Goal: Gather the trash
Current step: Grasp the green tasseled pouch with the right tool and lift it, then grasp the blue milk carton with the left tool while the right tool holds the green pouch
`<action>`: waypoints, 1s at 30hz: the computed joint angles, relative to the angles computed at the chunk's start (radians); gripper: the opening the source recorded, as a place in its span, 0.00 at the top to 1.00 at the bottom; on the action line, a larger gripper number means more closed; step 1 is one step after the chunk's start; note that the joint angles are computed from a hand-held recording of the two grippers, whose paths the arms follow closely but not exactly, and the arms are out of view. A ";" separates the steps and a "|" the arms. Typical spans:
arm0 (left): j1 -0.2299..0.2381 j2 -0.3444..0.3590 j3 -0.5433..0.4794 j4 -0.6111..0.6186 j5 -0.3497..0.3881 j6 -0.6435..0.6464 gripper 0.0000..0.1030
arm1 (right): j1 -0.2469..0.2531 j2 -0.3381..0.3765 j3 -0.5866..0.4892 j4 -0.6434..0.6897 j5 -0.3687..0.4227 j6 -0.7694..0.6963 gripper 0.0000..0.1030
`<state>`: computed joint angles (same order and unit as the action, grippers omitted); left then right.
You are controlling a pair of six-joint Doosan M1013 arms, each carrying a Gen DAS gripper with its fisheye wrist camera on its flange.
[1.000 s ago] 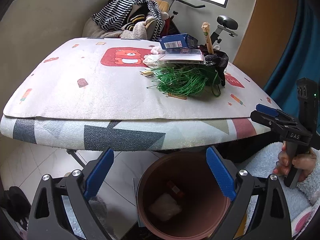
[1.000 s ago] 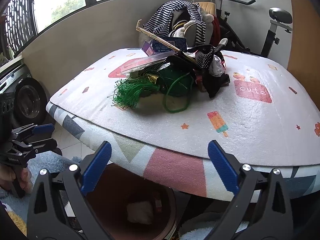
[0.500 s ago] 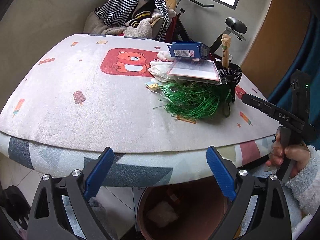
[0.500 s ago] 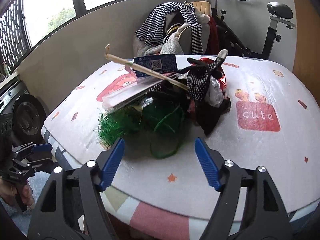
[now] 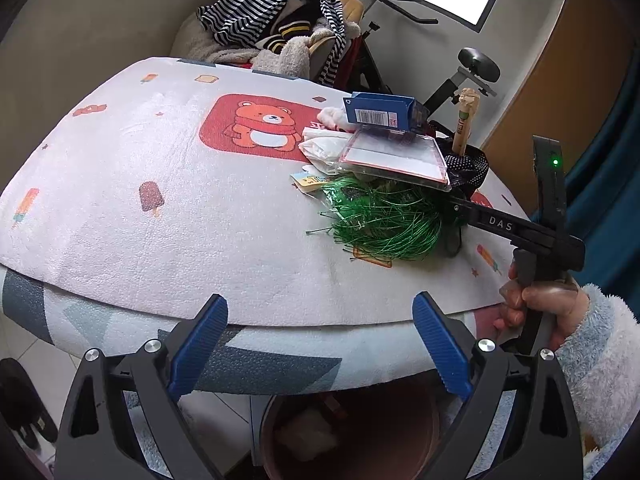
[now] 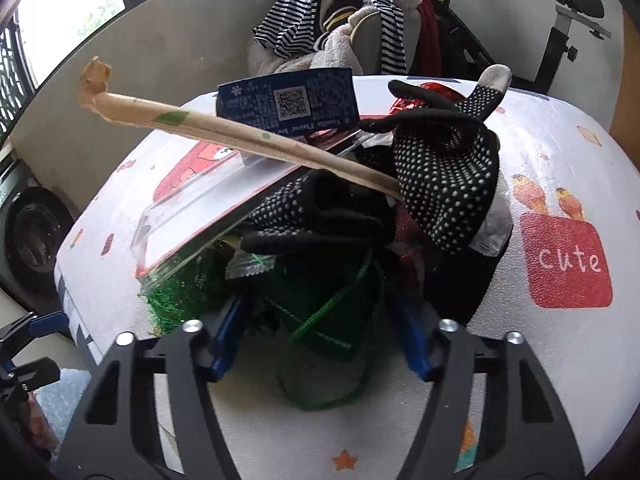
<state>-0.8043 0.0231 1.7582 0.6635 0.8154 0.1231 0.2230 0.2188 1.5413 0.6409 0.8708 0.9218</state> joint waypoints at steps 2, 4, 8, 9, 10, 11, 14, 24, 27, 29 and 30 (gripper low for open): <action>-0.001 -0.001 0.001 0.005 -0.001 -0.005 0.11 | -0.008 -0.016 0.014 0.019 0.009 -0.022 0.42; -0.005 -0.005 0.003 0.015 0.002 -0.011 0.11 | -0.014 -0.042 0.034 0.014 0.012 -0.059 0.42; -0.009 -0.009 0.001 0.030 0.006 -0.016 0.11 | -0.029 -0.094 0.065 -0.042 0.002 -0.094 0.42; -0.011 -0.010 0.001 0.034 0.005 -0.021 0.11 | -0.040 -0.110 0.073 -0.045 -0.006 -0.092 0.42; -0.012 -0.010 0.000 0.037 0.003 -0.026 0.11 | -0.055 -0.122 0.079 -0.028 -0.014 -0.092 0.42; -0.013 -0.011 0.001 0.040 -0.002 -0.031 0.11 | -0.061 -0.127 0.080 -0.018 -0.020 -0.084 0.42; -0.016 -0.011 -0.001 0.039 -0.013 -0.036 0.11 | -0.100 -0.164 0.095 0.057 -0.071 -0.084 0.42; 0.014 0.000 -0.014 -0.017 -0.076 -0.032 0.18 | -0.145 -0.213 0.128 0.149 -0.241 -0.175 0.42; 0.044 0.002 -0.010 -0.059 -0.137 -0.048 0.26 | -0.146 -0.196 0.120 0.135 -0.207 -0.165 0.42; 0.064 0.006 -0.012 -0.081 -0.163 -0.060 0.29 | -0.150 -0.190 0.114 0.122 -0.178 -0.153 0.42; 0.075 0.008 -0.014 -0.090 -0.176 -0.065 0.30 | -0.147 -0.182 0.115 0.117 -0.168 -0.149 0.42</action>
<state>-0.7297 0.0308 1.7446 0.5738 0.6396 0.0581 0.0757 0.0369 1.6559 0.7582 0.7030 0.7732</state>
